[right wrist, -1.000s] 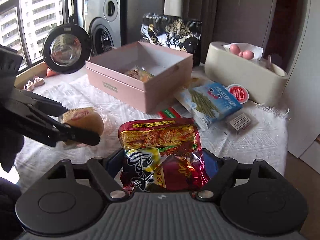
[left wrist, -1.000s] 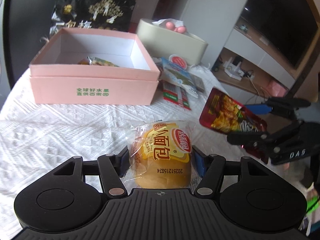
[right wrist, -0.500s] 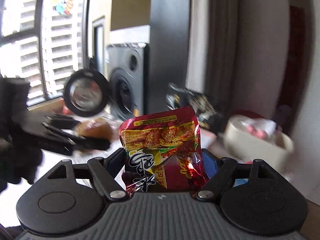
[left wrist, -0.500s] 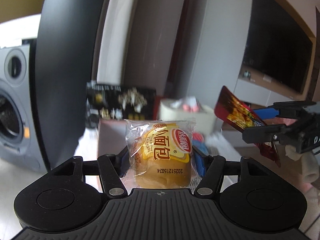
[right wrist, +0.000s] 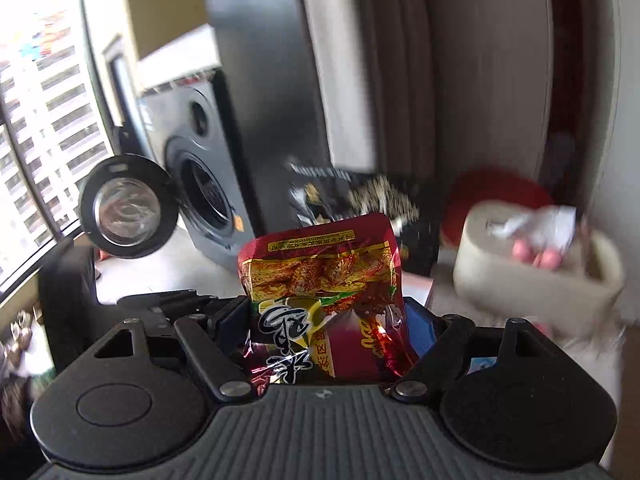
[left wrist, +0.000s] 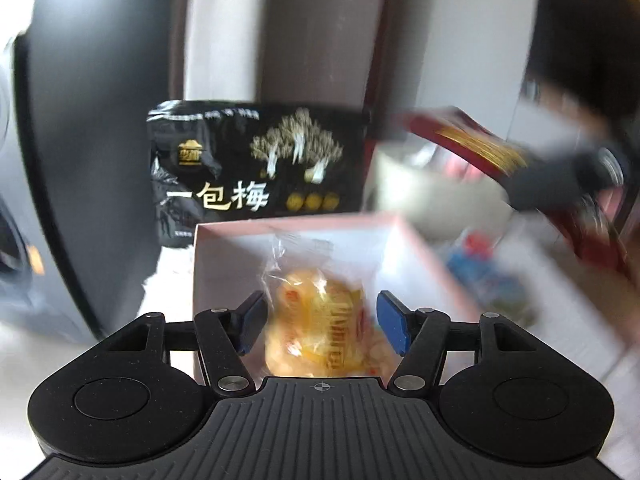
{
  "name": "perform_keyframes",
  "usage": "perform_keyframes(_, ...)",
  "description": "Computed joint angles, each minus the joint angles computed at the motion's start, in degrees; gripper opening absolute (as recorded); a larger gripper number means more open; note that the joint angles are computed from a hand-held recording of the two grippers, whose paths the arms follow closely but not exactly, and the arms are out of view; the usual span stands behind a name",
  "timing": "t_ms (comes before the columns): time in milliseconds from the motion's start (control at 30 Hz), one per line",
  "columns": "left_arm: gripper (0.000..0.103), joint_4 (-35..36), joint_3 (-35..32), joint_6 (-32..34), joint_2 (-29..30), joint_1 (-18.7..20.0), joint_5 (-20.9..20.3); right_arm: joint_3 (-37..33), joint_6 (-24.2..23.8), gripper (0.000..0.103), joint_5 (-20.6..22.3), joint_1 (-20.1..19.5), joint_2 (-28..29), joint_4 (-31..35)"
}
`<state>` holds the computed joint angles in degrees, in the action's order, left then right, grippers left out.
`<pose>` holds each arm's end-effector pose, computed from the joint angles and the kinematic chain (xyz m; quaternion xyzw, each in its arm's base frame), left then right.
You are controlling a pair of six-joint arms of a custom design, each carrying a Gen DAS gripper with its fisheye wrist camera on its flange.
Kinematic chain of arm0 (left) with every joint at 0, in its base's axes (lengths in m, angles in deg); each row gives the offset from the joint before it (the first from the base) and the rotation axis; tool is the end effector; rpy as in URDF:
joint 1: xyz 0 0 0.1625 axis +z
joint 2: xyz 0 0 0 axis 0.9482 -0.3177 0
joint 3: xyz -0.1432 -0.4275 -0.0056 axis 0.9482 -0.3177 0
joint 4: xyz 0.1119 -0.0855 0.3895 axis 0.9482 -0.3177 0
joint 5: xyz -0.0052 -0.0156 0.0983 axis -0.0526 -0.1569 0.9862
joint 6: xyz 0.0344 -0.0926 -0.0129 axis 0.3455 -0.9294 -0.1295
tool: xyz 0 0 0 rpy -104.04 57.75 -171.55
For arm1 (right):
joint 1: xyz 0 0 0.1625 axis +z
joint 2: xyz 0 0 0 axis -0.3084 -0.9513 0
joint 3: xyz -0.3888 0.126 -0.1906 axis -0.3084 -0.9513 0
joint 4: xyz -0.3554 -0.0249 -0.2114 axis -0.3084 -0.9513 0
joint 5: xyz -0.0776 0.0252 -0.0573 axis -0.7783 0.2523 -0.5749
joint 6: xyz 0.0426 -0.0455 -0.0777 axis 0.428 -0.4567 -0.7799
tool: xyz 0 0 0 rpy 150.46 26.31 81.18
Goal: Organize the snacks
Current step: 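Drop the bun into the pink box with the left gripper while the right drops the red packet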
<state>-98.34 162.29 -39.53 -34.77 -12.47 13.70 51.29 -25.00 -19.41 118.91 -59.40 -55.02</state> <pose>-0.2120 -0.7647 0.1813 0.1268 0.8218 -0.4458 0.3313 0.2919 -0.8234 0.2136 0.4651 -0.8514 0.2257 0.0891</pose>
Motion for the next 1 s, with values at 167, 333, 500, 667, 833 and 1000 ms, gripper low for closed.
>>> perform_keyframes(167, 0.066, -5.2, 2.5, 3.1, -0.4, 1.3, -4.3, -10.6, 4.0, 0.082, -3.4, -0.2, 8.8, 4.6)
perform_keyframes(333, 0.063, -9.0, 4.6, 3.5, -1.4, 1.0, -3.0, -22.4, 4.2, 0.088, -7.5, -0.3, 17.6, 11.0)
perform_keyframes(500, 0.063, -7.1, 4.3, 2.9, -1.7, 0.2, -1.5, -29.3, 8.1, 0.087, -8.4, -0.7, 21.8, 15.2)
perform_keyframes(667, 0.063, -5.6, 3.5, 3.1, -1.2, -0.7, 0.5, -20.8, 4.3, 0.087, -3.5, -1.6, 16.7, 5.9)
perform_keyframes(833, 0.063, -8.7, 5.2, 4.0, -1.8, -2.4, -0.1, -12.6, -1.4, 0.087, -4.0, -2.4, 11.4, -6.3)
perform_keyframes(1000, 0.063, -10.9, 9.4, 0.7, -2.9, -4.6, -4.9, -5.9, -3.7, 0.087, -6.4, -4.5, 6.3, -14.0)
